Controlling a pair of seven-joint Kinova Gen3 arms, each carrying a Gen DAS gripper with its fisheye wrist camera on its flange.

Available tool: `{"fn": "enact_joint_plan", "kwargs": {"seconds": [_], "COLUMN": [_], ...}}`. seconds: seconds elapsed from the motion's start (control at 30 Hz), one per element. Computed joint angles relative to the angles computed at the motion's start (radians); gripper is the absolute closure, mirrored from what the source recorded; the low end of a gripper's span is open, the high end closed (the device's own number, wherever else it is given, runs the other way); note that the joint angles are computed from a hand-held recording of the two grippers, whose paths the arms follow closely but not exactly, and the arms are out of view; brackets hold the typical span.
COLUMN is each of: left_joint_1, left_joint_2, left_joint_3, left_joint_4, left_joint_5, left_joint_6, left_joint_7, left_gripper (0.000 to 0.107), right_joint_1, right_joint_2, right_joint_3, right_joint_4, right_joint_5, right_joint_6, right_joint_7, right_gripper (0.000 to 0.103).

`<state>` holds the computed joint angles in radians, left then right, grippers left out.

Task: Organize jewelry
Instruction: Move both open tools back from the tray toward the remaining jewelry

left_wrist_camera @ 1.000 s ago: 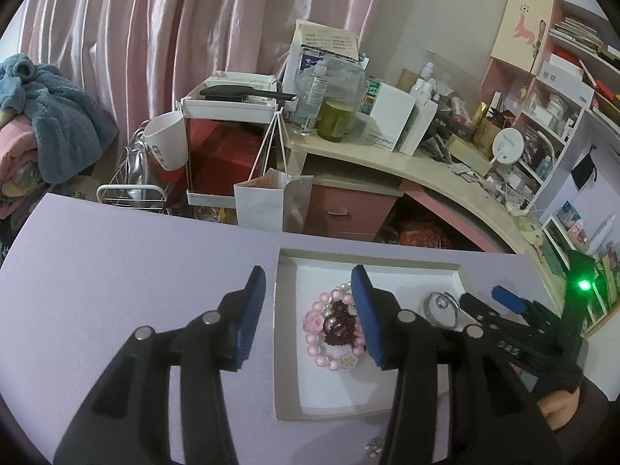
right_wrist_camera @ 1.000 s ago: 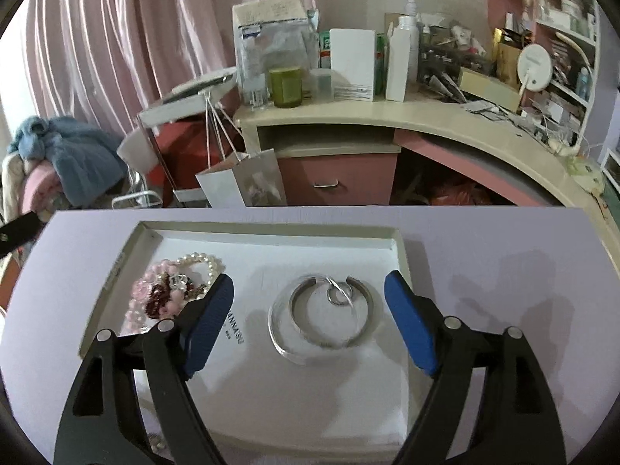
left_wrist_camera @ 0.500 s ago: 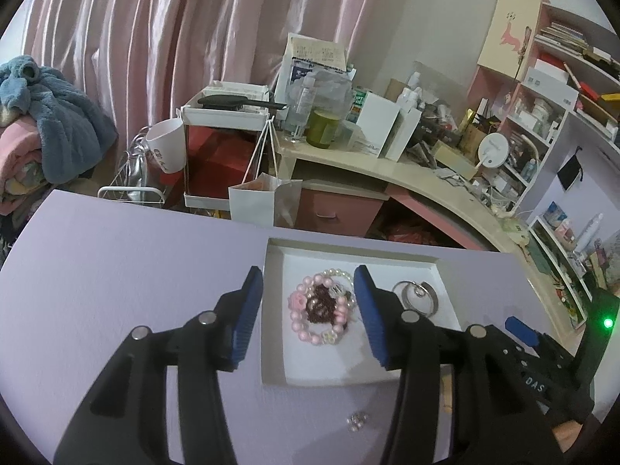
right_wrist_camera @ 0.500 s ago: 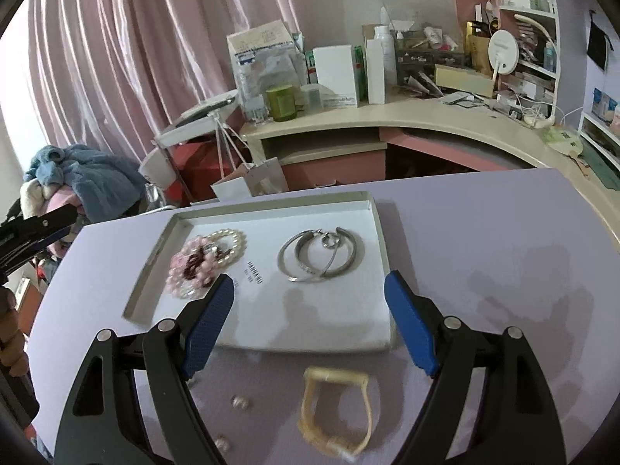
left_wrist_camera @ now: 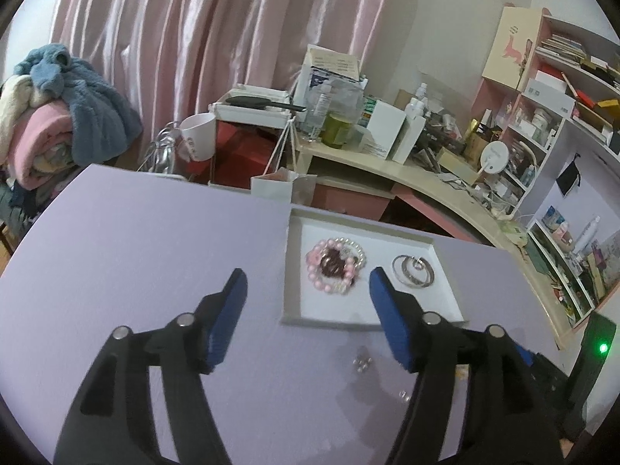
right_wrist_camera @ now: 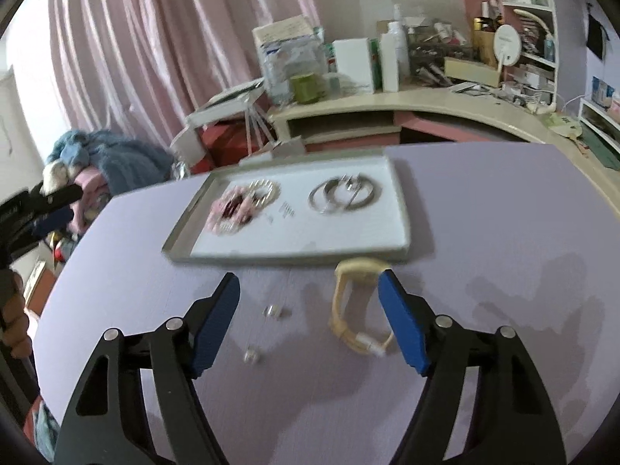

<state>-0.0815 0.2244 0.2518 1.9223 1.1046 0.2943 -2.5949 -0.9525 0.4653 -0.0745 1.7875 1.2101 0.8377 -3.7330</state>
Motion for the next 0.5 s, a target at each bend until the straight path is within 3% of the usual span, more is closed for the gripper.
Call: {"fn": "enact_joint_plan", "kwargs": {"seconds": [0.23, 0.5], "left_joint_1": [-0.011, 0.015], "left_joint_2": [-0.05, -0.097], "left_joint_3": [-0.034, -0.122], "left_joint_4": [0.08, 0.142], "left_joint_5": [0.081, 0.151], "left_joint_6": [0.017, 0.045], "left_joint_7": [-0.075, -0.154], "left_gripper": [0.032, 0.03], "right_joint_1": [-0.01, -0.029], "right_joint_2": [0.055, 0.128], "right_joint_3": [-0.007, 0.037], "right_joint_4": [-0.029, -0.11], "right_joint_5": [-0.047, -0.184], "right_joint_6": [-0.072, -0.113], "right_joint_7": [0.071, 0.225], "right_gripper": [0.04, 0.048]}}
